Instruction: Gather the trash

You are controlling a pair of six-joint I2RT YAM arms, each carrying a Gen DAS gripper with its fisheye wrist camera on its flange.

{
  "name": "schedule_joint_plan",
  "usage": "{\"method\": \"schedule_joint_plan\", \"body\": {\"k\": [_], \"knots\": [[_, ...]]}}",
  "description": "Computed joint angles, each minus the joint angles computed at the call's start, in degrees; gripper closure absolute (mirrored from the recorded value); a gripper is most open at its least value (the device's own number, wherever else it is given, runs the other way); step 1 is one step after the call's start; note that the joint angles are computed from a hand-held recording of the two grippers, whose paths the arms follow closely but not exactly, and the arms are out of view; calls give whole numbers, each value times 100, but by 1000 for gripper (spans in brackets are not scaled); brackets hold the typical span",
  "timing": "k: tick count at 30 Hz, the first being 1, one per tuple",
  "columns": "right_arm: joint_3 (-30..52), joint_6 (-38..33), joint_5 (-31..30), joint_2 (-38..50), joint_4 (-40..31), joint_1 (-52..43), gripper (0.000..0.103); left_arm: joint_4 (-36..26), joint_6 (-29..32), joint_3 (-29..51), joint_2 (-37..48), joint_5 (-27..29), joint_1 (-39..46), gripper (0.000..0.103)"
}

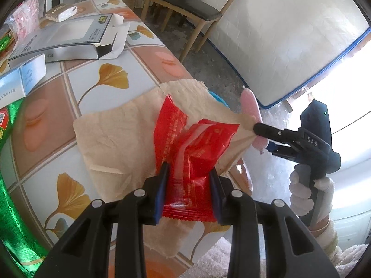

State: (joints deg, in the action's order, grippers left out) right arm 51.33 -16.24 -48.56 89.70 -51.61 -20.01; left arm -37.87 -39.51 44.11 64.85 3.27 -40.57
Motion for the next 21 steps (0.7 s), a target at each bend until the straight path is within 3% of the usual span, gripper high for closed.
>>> {"method": "schedule_joint_plan", "body": {"k": [12,21], "knots": [[278,-1290,-729,973,-1347,-1076,25,-32,-68,48,38,-141,-138,71],[283,-1355,-600,885,-1400,-1463,25,-555,56,187,-97,-872,-12,71]]}}
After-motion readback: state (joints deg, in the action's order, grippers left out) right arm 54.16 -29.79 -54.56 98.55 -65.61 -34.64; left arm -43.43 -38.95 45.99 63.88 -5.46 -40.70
